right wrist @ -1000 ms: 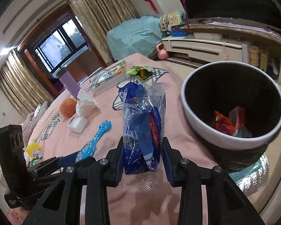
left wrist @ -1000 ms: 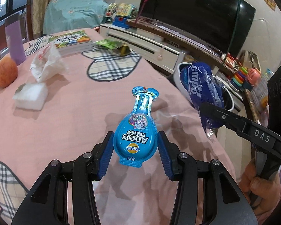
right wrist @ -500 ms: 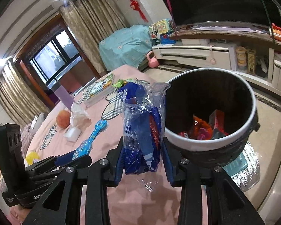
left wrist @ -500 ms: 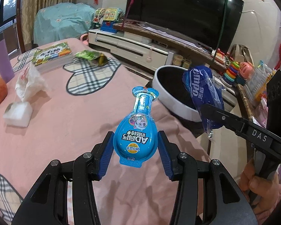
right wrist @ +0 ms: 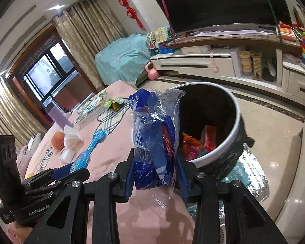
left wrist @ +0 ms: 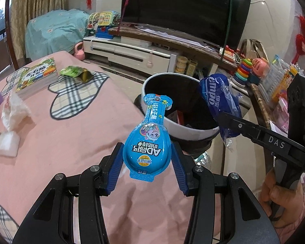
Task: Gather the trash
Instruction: 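Carry the blue candy pack and blue bag over the trash bin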
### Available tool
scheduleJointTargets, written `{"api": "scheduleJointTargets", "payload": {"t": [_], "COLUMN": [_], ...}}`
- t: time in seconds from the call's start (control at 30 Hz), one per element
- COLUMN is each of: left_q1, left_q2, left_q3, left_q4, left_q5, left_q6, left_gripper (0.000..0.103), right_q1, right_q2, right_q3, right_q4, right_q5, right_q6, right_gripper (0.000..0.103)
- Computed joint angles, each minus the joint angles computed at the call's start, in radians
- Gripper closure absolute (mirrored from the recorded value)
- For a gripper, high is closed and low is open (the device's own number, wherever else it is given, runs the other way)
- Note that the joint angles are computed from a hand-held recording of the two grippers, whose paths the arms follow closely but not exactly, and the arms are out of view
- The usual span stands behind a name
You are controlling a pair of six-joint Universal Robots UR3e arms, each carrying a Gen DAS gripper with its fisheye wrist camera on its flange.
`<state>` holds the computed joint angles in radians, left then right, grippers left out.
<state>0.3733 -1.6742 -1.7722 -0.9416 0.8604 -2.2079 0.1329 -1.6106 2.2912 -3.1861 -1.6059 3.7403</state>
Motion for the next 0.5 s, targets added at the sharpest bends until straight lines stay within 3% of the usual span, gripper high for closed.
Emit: {"api": "scheduleJointTargets", "payload": {"t": [0.5], "left_q1": [-0.131], "left_q2": [-0.068], "left_q3": [0.078], "left_q4": [0.096], "left_q5": [0.047], "left_q6": [-0.116], "left_gripper": [0.057], "right_q1": [-0.136], "right_q2": [-0.052], "right_q3": [0.033], "right_q4": [0.024], "right_q5": [0.085], "right_q6": [-0.071], "right_gripper": [0.066]}}
